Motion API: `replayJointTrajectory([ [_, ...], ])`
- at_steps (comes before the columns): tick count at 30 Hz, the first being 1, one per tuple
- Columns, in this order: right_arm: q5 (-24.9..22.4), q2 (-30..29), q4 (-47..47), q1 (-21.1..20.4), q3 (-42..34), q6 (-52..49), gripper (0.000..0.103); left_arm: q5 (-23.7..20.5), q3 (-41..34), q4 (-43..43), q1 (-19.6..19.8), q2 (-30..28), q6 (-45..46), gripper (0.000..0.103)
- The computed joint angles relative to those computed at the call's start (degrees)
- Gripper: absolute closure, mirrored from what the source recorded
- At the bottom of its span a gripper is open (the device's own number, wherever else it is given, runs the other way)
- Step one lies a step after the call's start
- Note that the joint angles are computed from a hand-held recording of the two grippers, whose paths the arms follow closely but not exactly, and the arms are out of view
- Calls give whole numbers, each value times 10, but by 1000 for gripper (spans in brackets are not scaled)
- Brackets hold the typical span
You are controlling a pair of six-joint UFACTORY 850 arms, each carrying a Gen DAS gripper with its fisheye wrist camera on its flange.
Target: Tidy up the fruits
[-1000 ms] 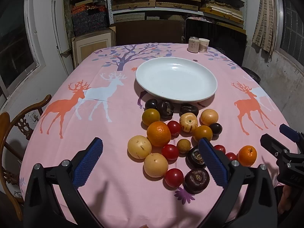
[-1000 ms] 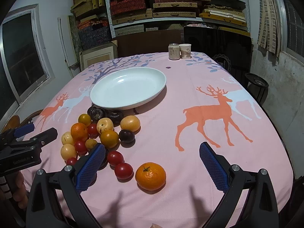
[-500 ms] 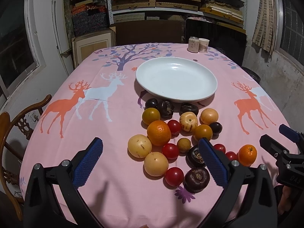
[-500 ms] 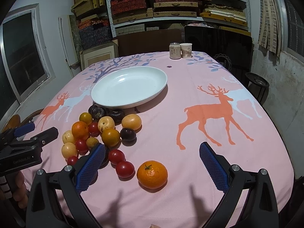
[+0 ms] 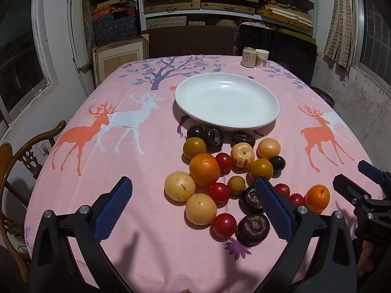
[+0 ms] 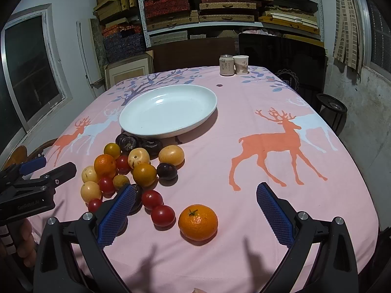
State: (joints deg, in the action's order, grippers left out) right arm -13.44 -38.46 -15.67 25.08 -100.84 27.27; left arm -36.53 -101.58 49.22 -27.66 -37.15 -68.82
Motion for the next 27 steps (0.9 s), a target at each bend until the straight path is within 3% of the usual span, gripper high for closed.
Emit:
replayJointTrajectory([
  [18, 0, -1, 16, 2, 1, -17, 3, 5, 14, 1, 0, 7, -9, 4],
  [22, -8, -3, 21, 1, 0, -35, 3, -11, 18, 9, 5, 3, 2, 4],
  [27, -23, -1, 22, -9, 17, -79, 3, 27, 63, -77, 43, 14, 61, 4],
])
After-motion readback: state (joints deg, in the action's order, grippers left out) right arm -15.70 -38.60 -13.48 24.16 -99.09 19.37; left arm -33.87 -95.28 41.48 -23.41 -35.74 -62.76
